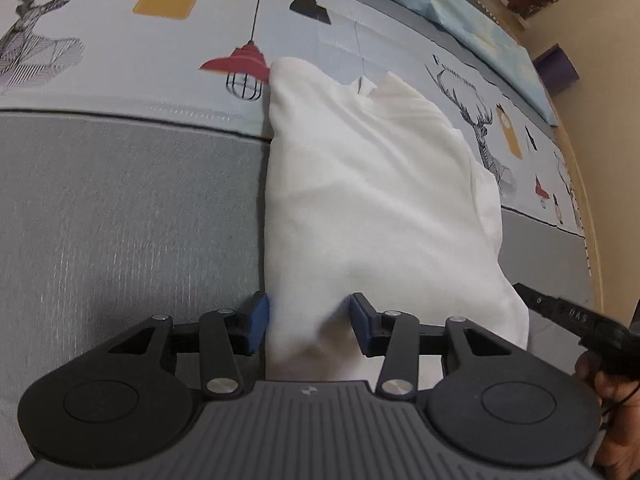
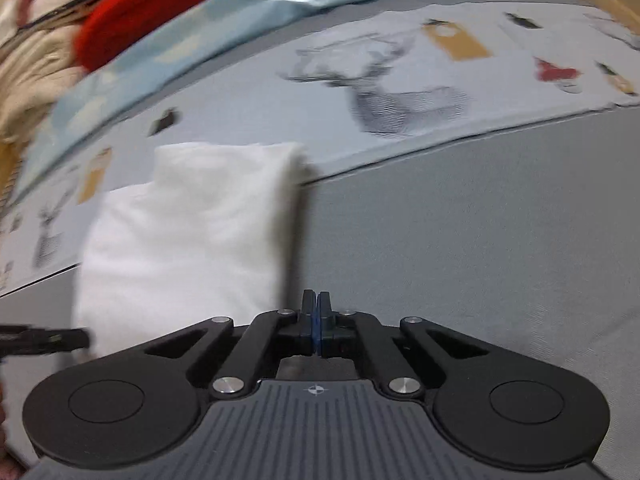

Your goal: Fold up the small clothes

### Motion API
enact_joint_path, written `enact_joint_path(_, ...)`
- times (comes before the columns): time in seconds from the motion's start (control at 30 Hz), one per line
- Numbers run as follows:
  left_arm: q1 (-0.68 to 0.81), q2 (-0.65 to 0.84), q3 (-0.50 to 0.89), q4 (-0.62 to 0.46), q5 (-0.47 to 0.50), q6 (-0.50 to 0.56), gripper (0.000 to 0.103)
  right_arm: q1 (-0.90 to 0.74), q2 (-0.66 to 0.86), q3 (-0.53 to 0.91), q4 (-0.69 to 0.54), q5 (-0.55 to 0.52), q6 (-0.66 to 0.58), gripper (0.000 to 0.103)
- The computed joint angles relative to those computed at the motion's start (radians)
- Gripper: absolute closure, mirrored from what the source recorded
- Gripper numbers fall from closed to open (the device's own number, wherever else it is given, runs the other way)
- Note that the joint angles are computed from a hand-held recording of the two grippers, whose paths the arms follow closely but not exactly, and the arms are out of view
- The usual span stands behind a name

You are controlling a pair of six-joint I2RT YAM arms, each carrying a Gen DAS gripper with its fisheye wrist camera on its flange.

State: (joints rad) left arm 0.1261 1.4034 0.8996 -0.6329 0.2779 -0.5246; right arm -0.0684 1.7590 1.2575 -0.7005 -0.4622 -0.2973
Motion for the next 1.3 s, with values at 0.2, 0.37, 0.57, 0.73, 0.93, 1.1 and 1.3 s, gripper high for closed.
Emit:
enact_joint_path(0.2,-0.055,-0.002,-0.002,-0.085,-0.034,0.057,0.055,-0.088,0.019,0.067,-0.093,-0.211,0.023,0.084)
enact_joint_path(0.37,-0.123,-0.036,-0.026,-0.079,-0.080,0.071,0.078,-0.062,0.049,0.110,-0.287,-0.149,-0.154,0.069)
enact_joint_path(0.57,-0.238,-0.045,-0.026,-0.121,-0.189,0.068,0.067,-0.037,0.024,0.066,-0.238,-0.043,-0.165,0.099)
enact_joint_path(0.73,-0.427,-0.149,0.072,-0.299,-0.466,-0.082,0.032,-0.050,-0.098,-0.028,-0.129,0.061,-0.177,0.072)
enact_joint_path(0.93,-0.770,-0.249,0.174,-0.517,-0.783,-0.405,0.016,-0.179,-0.337,-0.124,-0.045,-0.097,-0.228,0.037)
enact_joint_path(1.1,-1.029,-0.208,0.237,-0.650,-0.936,-0.746,0.009,-0.371,-0.453,-0.137,-0.206,-0.290,-0.384,0.035)
enact_joint_path(1.3,-1.209,-0.149,0.255,-0.723,-1.003,-1.038,0.008,-0.532,-0.532,-0.173,-0.390,-0.421,-0.559,0.030)
